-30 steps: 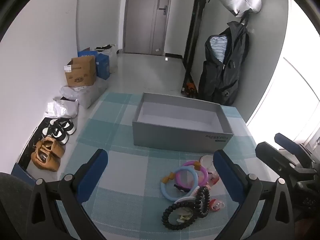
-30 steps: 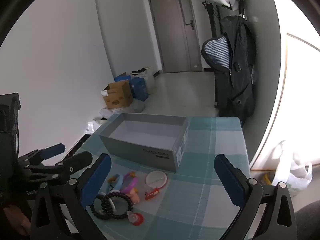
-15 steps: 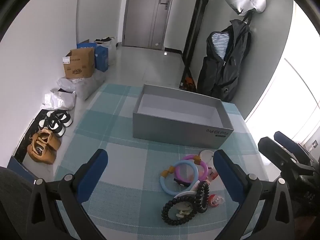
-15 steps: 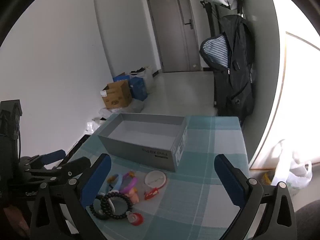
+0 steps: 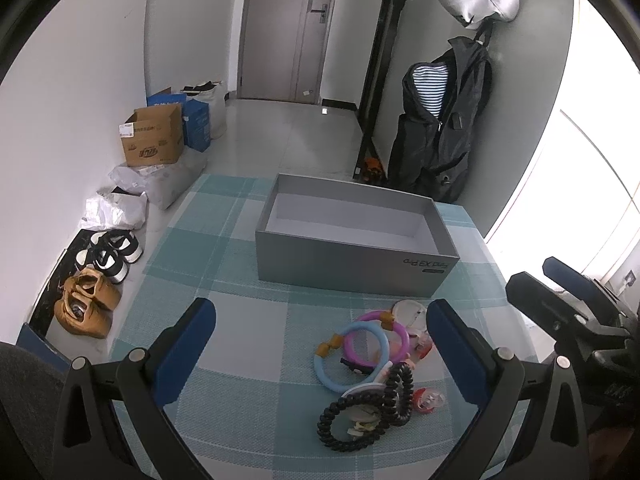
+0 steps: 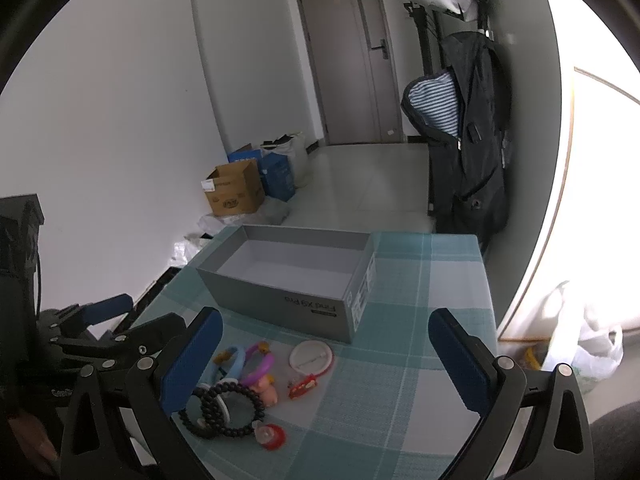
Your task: Organize jewelry
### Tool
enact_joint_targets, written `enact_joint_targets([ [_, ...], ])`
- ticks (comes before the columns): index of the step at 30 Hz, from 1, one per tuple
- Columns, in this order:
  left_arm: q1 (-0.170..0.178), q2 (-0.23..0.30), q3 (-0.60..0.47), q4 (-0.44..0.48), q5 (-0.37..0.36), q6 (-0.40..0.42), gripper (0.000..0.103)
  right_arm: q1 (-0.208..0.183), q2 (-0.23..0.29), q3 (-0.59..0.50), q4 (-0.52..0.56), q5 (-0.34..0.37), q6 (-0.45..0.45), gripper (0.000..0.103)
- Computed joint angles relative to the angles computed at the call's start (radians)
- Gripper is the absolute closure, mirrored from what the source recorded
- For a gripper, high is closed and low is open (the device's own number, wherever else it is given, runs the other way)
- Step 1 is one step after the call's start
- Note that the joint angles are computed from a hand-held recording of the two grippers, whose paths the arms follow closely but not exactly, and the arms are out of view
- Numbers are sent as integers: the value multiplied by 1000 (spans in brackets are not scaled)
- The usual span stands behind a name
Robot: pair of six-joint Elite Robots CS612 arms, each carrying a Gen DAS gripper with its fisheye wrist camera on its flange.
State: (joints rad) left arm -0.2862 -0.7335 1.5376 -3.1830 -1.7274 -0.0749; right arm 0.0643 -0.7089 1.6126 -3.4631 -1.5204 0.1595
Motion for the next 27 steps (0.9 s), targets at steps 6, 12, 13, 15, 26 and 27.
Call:
enact_joint_targets([
  [6,1,-1,2,-1,-3,-8,1,1,0,0,0,2,-3,0],
  [12,2,1,0,3,-10,-6,1,1,-2,0,3,3,-6,0],
  [13,2,1,1,1,-11,-4,1,1,-2,0,3,2,-6,0],
  [15,3,1,0,0,-11,-4,1,2,-2,0,5,1,-5,0],
  [26,3,1,-2,8,-16,-7,1,2,-2,-1,7,3,-3,0],
  [27,4,2,-3,10,-18,-8,1,2,-1,-1,7,4,-2,0],
])
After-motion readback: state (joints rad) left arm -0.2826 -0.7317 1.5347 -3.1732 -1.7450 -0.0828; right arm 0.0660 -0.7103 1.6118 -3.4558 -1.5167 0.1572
